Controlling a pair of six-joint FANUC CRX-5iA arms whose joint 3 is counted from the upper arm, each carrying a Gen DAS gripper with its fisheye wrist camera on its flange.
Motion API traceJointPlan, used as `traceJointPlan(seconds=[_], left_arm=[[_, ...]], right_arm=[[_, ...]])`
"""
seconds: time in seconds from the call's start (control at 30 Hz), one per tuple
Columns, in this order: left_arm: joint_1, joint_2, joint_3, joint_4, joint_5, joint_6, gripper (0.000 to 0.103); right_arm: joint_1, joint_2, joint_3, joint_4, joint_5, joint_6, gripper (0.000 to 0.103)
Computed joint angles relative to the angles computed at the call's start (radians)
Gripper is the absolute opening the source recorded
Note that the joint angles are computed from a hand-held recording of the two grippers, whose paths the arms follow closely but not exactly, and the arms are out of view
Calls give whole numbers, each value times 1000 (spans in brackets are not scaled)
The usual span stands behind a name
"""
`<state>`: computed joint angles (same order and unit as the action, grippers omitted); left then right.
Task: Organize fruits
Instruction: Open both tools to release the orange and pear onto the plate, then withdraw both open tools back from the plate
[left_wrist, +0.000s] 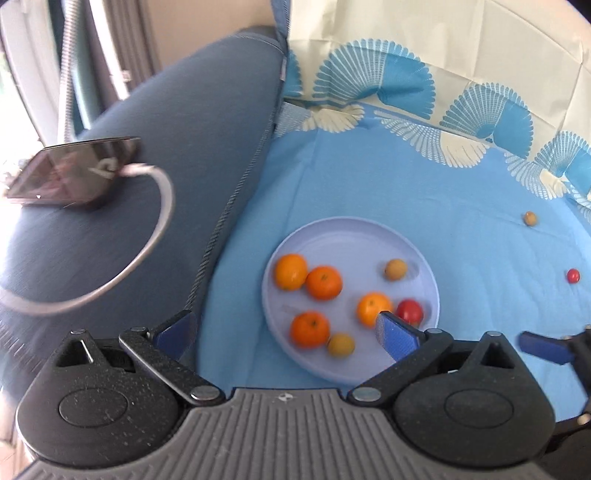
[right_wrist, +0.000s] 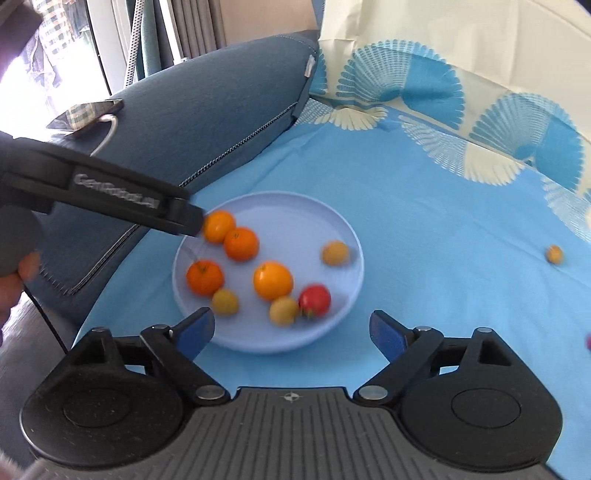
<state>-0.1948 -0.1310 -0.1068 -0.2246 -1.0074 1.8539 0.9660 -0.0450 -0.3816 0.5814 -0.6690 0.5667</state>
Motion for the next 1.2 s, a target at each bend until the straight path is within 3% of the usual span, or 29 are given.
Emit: traceJointPlan(seconds=[0.23,0.57,0.87,1.2], left_arm=[[-43,-163,-85,-11,-60,38,103],[-220,-299,-108,-155,-98,185,103],[-373,-338,-70,-305,-146,299,103],[-440,-370,-63,-364,-164,334,103]], right_arm=[[133,-159,-116,152,-131,-275,96],[330,-312,-266,408,-324,-558,101],[446,-386,-328,528,-448,-662,102],[520,-407,-339,552,-538,-697,102]])
